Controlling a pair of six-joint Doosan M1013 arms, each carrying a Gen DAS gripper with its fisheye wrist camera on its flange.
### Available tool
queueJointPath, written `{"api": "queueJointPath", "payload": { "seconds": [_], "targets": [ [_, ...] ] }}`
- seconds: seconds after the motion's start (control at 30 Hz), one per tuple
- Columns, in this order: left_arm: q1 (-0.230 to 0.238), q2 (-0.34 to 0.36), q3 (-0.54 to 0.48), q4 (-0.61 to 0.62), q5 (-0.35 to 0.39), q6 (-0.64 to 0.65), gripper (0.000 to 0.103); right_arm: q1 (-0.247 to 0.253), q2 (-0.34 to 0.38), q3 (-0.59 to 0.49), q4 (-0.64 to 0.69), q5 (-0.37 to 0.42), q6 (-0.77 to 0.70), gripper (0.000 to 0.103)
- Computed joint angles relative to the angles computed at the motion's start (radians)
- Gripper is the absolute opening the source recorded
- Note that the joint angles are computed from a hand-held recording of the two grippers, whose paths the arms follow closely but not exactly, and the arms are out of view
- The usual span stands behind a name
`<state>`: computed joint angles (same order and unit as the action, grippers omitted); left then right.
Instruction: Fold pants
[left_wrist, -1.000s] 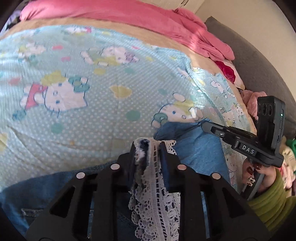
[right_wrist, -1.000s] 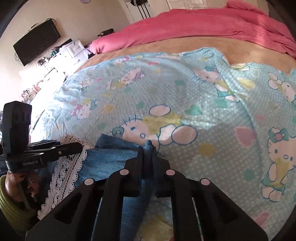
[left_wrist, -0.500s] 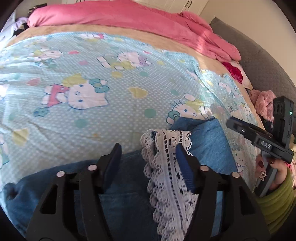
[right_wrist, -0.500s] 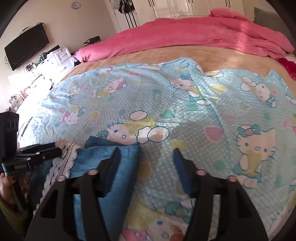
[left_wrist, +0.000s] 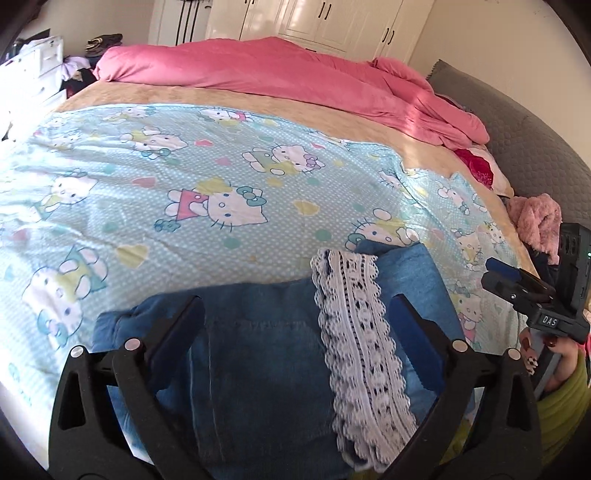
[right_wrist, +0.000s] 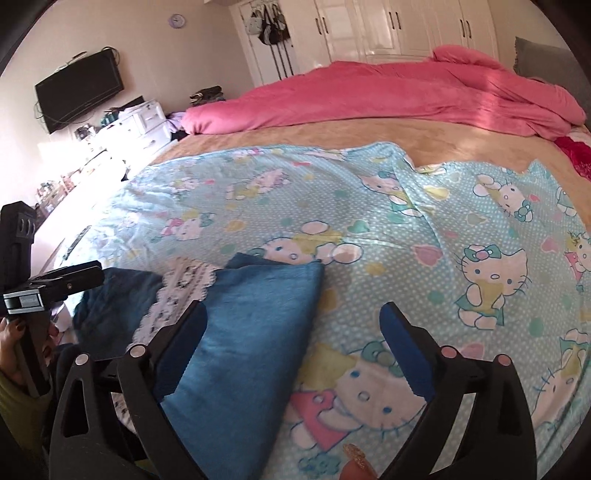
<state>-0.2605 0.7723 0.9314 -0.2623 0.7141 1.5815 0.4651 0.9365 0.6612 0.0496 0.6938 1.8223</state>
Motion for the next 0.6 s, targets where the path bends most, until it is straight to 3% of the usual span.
{"api": "queueJointPath", "payload": {
  "seconds": [0.33,0.6],
  "targets": [
    [0.002,-0.071,0.122,-0.008,-0.022,-0.015,0.093,0.018,-0.067,0.108,-0.015,-0.037,0.005,0.095],
    [0.005,-0.091,0.19,-0.164,0.006,0.083,0.093,0.036,-0.088,0.169,0.012,-0.002,-0.032,0.095]
  ]
}}
